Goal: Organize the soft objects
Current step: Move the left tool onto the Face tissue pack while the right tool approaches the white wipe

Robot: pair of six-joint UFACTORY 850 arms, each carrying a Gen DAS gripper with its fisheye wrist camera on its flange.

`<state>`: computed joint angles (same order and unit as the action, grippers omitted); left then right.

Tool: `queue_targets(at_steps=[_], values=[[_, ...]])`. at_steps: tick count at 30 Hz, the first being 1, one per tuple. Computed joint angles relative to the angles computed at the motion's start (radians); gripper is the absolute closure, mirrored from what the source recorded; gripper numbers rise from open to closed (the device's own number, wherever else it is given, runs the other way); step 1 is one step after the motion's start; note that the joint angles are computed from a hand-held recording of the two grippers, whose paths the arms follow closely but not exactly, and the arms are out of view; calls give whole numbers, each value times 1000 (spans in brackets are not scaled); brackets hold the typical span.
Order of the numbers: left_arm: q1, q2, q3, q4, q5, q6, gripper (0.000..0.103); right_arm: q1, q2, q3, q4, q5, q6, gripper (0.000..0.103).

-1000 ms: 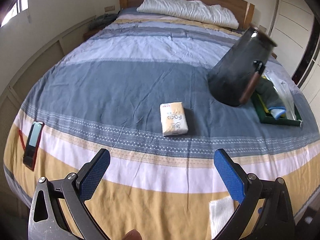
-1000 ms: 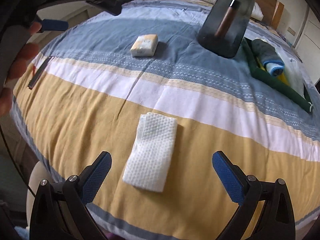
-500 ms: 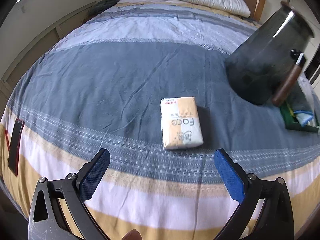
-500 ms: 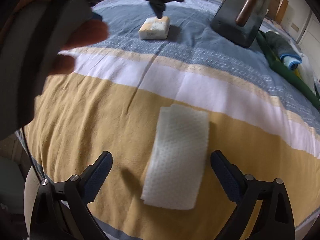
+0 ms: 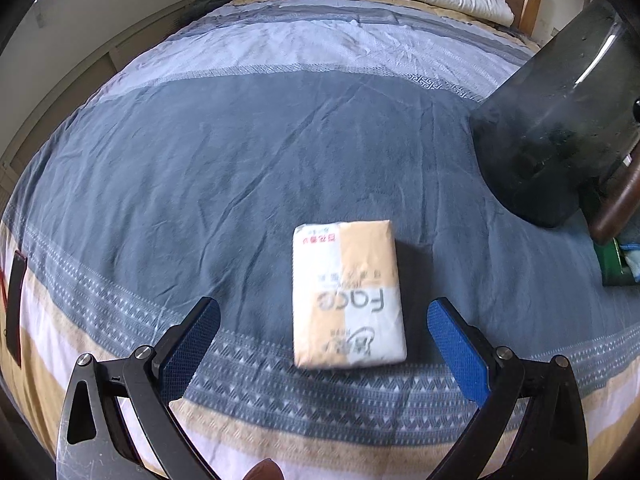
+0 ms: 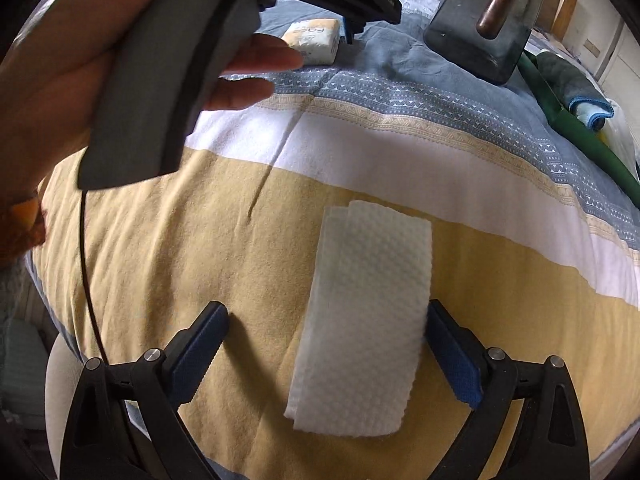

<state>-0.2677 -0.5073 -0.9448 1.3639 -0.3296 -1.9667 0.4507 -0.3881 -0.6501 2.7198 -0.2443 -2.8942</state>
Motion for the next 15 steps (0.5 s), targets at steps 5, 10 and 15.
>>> queue_targets(at_steps=[5, 10, 15], values=[[1, -22, -16, -13, 1, 12, 1, 3, -13, -8, 22, -1, -20, 4], [2, -37, -24, -17, 8, 10, 1, 5, -22, -14, 25, 0, -22, 4], [5, -45, -31, -17, 11, 12, 1, 5, -24, -15, 31, 0, -28, 4]])
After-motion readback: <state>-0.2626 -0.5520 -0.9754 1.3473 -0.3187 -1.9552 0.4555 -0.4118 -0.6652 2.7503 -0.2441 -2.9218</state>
